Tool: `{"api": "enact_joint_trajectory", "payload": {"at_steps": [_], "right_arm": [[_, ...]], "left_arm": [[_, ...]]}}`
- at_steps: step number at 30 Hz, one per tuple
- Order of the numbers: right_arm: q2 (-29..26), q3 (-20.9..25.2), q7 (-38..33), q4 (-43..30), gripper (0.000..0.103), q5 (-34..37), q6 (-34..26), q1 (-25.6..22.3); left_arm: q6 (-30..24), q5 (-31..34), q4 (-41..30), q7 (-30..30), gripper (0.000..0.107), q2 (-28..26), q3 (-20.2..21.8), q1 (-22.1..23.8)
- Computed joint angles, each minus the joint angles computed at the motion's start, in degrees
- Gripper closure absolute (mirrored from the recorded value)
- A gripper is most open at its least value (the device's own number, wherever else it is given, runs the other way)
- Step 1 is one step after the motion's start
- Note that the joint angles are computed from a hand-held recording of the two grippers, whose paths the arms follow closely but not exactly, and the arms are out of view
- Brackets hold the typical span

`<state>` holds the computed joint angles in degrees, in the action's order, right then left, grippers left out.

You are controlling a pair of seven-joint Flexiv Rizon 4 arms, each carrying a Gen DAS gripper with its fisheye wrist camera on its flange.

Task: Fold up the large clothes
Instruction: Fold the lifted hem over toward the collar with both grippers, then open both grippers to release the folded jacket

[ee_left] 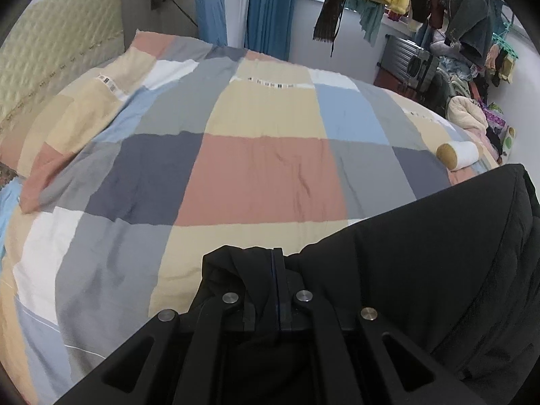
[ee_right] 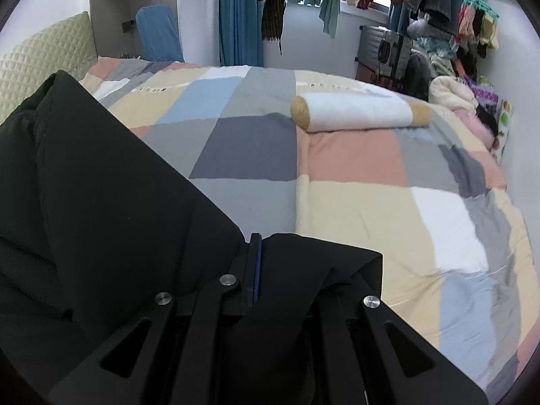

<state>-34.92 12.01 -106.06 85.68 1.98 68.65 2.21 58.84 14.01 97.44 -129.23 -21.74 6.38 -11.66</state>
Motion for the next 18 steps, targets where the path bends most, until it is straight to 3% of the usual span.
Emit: {"api": "enact_joint_trajectory", "payload": {"at_steps": [4, 10, 13, 16, 18], "right_arm": [[0.3, 0.5, -0.3, 0.7, 0.096, 0.9, -0.5, -0.6], [2.5, 4.8, -3.6, 1.5, 0.095, 7.6, -2.3, -5.0], [4.8, 6.1, -4.4, 1.7, 0.093, 12.9, -4.9, -7.1], [8.3, 6.5, -5.3, 3.1, 0.087, 18.8, -7.0, -8.9], [10.6, 6.3, -6.3, 4.2, 0.070, 22.6, -7.7, -9.8]], "left_arm": [[1.0, -0.1, 1.4, -0.2, 0.102, 0.3, -0.2, -0.1], [12.0, -7.9, 12.1, 2.8, 0.099, 5.8, -3.2, 2.8], [14.6, -9.6, 16.7, 2.6, 0.090, 9.8, -3.1, 2.2], [16.9, -8.7, 20.8, 2.8, 0.065, 14.5, -3.1, 1.6], [18.4, -4.7, 23.0, 0.9, 0.040, 18.2, -2.7, 1.1]]}}
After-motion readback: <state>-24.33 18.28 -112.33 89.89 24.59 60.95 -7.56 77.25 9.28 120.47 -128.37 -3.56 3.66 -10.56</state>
